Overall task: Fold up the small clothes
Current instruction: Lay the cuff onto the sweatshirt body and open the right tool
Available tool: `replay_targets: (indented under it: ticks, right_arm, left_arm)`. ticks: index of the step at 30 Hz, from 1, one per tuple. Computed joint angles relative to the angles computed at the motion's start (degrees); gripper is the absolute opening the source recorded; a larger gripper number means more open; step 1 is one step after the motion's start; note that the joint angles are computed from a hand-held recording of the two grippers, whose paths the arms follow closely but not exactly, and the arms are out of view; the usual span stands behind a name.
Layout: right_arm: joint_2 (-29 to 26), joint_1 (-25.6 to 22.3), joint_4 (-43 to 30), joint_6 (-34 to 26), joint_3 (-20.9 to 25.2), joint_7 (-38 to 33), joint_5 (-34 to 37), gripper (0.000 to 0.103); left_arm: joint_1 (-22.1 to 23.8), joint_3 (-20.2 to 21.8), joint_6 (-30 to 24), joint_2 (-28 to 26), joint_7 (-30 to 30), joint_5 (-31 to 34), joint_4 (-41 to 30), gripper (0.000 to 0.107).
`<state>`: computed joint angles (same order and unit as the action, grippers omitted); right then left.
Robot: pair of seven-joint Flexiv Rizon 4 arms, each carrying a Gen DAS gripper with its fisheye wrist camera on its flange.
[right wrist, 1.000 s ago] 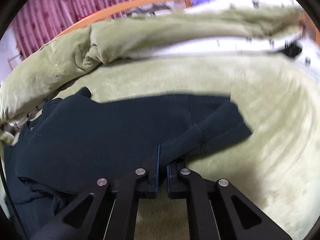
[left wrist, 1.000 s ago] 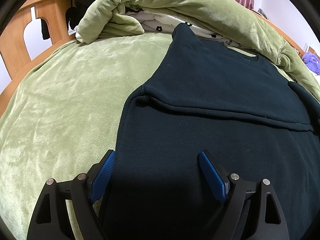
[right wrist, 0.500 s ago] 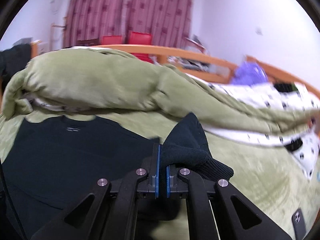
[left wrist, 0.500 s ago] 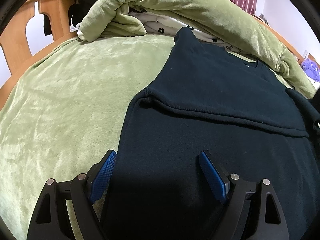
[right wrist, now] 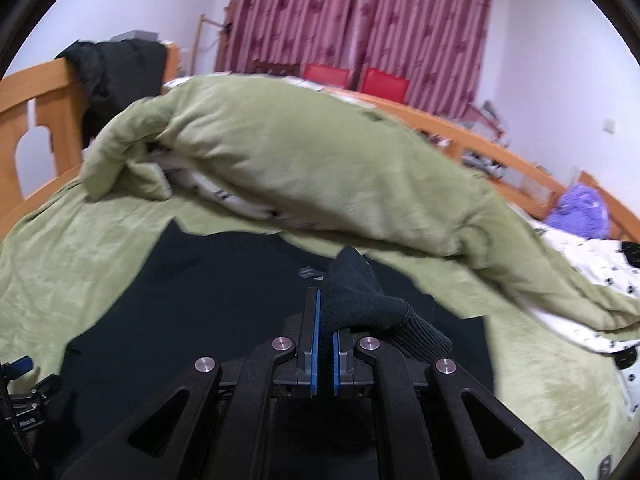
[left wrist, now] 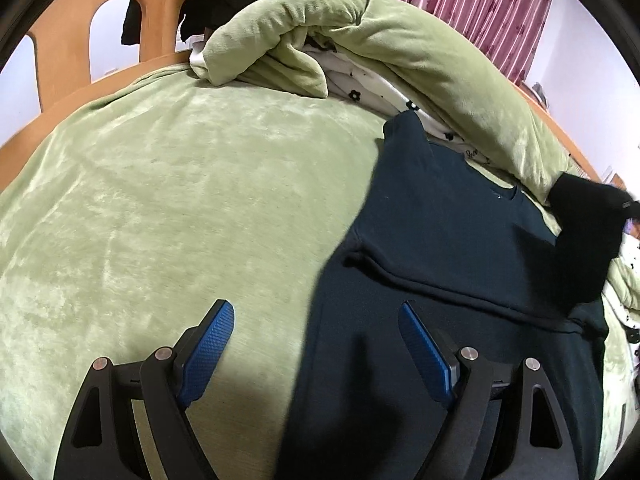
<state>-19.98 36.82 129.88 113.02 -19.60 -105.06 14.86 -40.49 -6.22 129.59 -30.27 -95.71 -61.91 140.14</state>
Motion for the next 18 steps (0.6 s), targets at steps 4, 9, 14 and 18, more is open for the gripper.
replay_targets:
  ticks: [4, 9, 14, 18]
  right_arm:
    - [-3.3, 2.7, 0.0, -0.6, 0.9, 1.3, 0.4, 0.005]
    - [-5.9, -5.3, -0.8, -3.3, 10.6, 5.7, -6.3, 0.034]
    - [-6.3, -12.8, 2.2, 0.9, 17.1, 7.6, -12.6, 0.058]
    - [-4.6, -24.8, 5.9, 4.0, 24.2, 10.6, -19.6, 0.059]
  left_arm:
    - [1.6, 0.2, 0.1, 0.0, -2.4, 3.7, 1.2, 0.083]
    - [1.8, 1.1, -0.8, -0.1, -2.8, 6.1, 0.8, 0.084]
    - [0.3, 1.9, -2.0, -0.9, -0.3, 4.5, -0.6, 0.083]
    - [0.1, 1.6, -2.5, -0.8, 0.9, 5.2, -0.9, 0.083]
